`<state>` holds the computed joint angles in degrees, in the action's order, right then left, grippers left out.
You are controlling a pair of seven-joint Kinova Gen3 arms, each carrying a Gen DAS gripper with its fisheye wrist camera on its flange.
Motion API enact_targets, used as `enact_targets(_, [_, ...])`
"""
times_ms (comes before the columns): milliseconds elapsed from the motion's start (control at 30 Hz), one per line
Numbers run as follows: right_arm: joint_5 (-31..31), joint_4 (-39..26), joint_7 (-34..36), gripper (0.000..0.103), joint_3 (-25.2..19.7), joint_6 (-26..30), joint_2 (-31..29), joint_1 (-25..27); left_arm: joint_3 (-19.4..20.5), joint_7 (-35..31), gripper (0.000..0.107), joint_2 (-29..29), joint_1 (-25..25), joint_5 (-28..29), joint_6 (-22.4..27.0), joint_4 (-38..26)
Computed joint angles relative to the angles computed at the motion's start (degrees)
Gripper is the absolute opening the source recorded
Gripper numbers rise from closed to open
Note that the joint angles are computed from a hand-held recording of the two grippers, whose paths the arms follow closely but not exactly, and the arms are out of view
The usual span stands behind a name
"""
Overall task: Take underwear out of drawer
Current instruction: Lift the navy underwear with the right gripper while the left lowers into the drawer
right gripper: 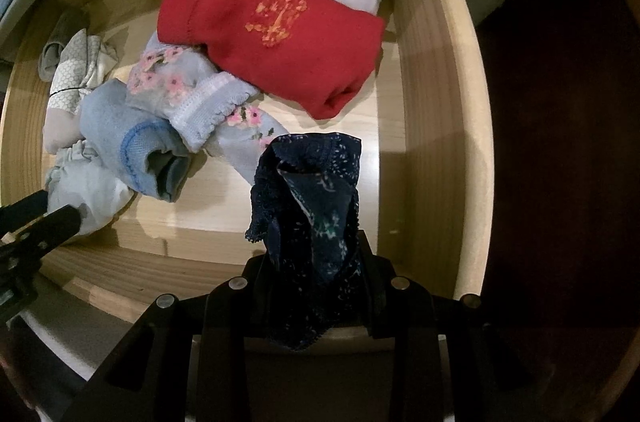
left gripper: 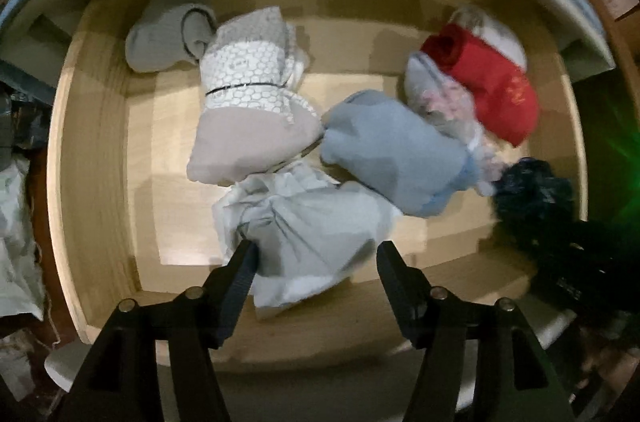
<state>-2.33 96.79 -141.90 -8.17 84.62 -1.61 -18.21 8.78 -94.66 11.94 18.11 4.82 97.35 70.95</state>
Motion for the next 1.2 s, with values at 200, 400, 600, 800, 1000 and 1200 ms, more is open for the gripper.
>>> enact_targets(200, [-0.2,-0.4,0.0,0.029,0.0,0.4,-0.2,0.0,-0.2,0.8,0.064,2.6,0.1,-0.2,2.0,-1.8])
enact_targets(400, [-0.4,-0.5,0.1,0.029,0.0,0.1,-0.3,0.1,-0.8,2.7,0.065,4.2,-0.1,0.1,2.9,-2.7])
enact_targets(600, [-0.7,-0.5,0.4,0.029,0.1,0.1,-0.5,0.3,-0.2,2.9,0.067,4.5,1.5,-2.8,2.3,-2.3])
enact_targets(800, [-1.0,-0.2,0.7,0.030,0.2,-0.2,-0.7,0.6,0.3,5.0,0.067,4.4,4.1,-3.5,1.2,-0.5])
enact_targets(1000, [-1.0,-0.3,0.5,0.030,0.1,-0.2,-0.8,0.7,0.1,5.9,0.067,4.1,4.1,-3.3,0.5,0.1])
enact_targets(1200, [-1.2,-0.2,0.9,0.030,0.2,-0.3,-0.8,0.8,0.2,5.5,0.063,3.3,3.8,-3.9,-0.2,0.7])
